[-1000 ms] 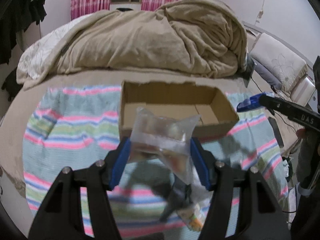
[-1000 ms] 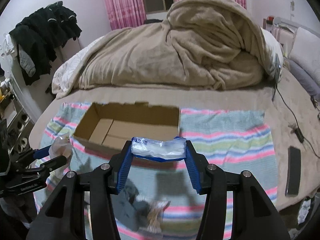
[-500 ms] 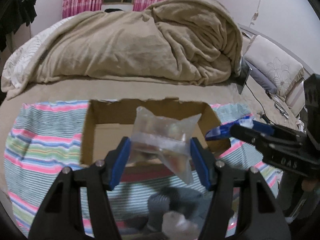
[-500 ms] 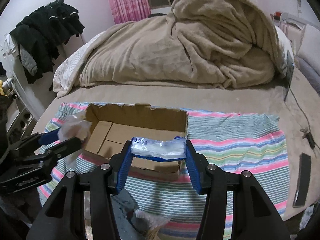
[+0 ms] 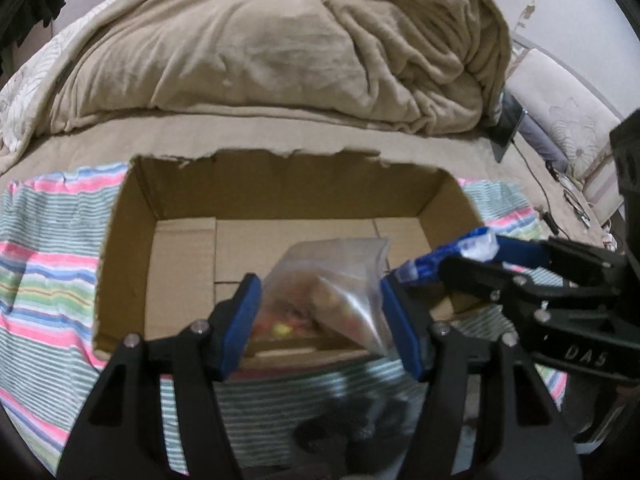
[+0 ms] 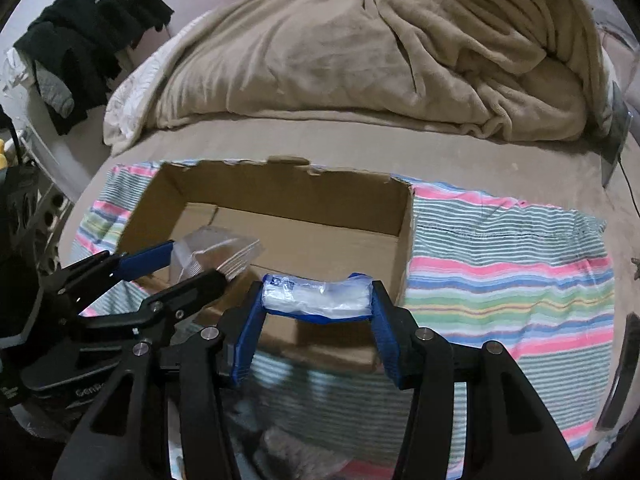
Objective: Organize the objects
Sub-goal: 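Lower snack bag into box with left tool while right tool drops blue packet in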
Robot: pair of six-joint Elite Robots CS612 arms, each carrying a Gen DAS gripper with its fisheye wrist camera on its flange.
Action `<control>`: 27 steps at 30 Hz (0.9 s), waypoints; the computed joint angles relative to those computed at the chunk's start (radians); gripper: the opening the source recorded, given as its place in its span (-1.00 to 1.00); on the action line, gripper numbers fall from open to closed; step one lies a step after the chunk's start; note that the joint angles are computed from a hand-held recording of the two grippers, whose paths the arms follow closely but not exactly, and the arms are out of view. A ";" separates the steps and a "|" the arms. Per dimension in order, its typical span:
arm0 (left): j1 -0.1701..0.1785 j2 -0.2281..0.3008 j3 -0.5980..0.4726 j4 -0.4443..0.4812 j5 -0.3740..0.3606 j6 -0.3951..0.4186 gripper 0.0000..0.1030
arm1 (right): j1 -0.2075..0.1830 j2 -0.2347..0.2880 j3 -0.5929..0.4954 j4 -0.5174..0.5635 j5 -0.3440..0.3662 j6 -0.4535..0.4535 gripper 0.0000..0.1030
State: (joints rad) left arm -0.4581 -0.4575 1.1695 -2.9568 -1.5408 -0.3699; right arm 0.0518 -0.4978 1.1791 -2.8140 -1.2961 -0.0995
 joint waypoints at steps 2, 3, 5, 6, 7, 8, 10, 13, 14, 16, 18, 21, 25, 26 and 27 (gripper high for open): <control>0.000 0.006 -0.008 0.003 0.010 -0.006 0.23 | 0.002 0.012 -0.024 0.016 -0.004 -0.019 0.06; 0.002 0.010 -0.014 0.005 0.010 -0.011 0.23 | 0.003 0.018 -0.037 0.024 -0.006 -0.027 0.06; 0.005 0.015 -0.024 0.013 0.010 -0.014 0.25 | 0.004 0.032 -0.061 0.033 -0.008 -0.033 0.11; 0.006 0.017 -0.026 0.015 0.007 -0.015 0.27 | 0.004 0.037 -0.072 0.036 -0.009 -0.032 0.14; 0.007 0.017 -0.025 0.015 0.006 -0.016 0.27 | 0.003 0.044 -0.087 0.044 -0.008 -0.031 0.19; 0.007 0.017 -0.025 0.018 0.007 -0.019 0.28 | 0.002 0.050 -0.098 0.048 -0.006 -0.029 0.22; 0.009 0.016 -0.022 0.011 0.003 -0.022 0.28 | -0.001 0.060 -0.118 0.045 0.001 -0.021 0.24; 0.009 0.011 -0.014 0.003 0.007 -0.025 0.31 | -0.003 0.072 -0.142 0.040 0.001 -0.017 0.29; 0.009 0.009 -0.010 -0.001 0.008 -0.028 0.33 | -0.004 0.074 -0.146 0.037 0.002 -0.015 0.32; 0.009 0.003 -0.002 -0.007 0.013 -0.032 0.37 | -0.003 0.075 -0.150 0.019 -0.010 -0.011 0.32; 0.009 -0.004 0.010 -0.019 0.015 -0.035 0.41 | -0.001 0.074 -0.150 0.001 -0.030 -0.008 0.33; 0.007 -0.023 0.039 -0.038 0.022 -0.035 0.41 | -0.003 0.062 -0.131 -0.019 -0.038 0.002 0.34; 0.004 -0.054 0.087 -0.073 0.034 -0.035 0.42 | -0.004 0.030 -0.073 -0.052 -0.042 0.013 0.34; 0.003 -0.063 0.102 -0.083 0.038 -0.035 0.42 | -0.004 0.022 -0.059 -0.059 -0.042 0.017 0.34; 0.002 -0.072 0.116 -0.093 0.041 -0.036 0.42 | -0.004 0.013 -0.042 -0.068 -0.042 0.020 0.35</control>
State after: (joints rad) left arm -0.4564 -0.5295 1.2856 -3.0494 -1.4994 -0.4055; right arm 0.0474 -0.4851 1.1375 -2.8825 -1.3376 -0.0791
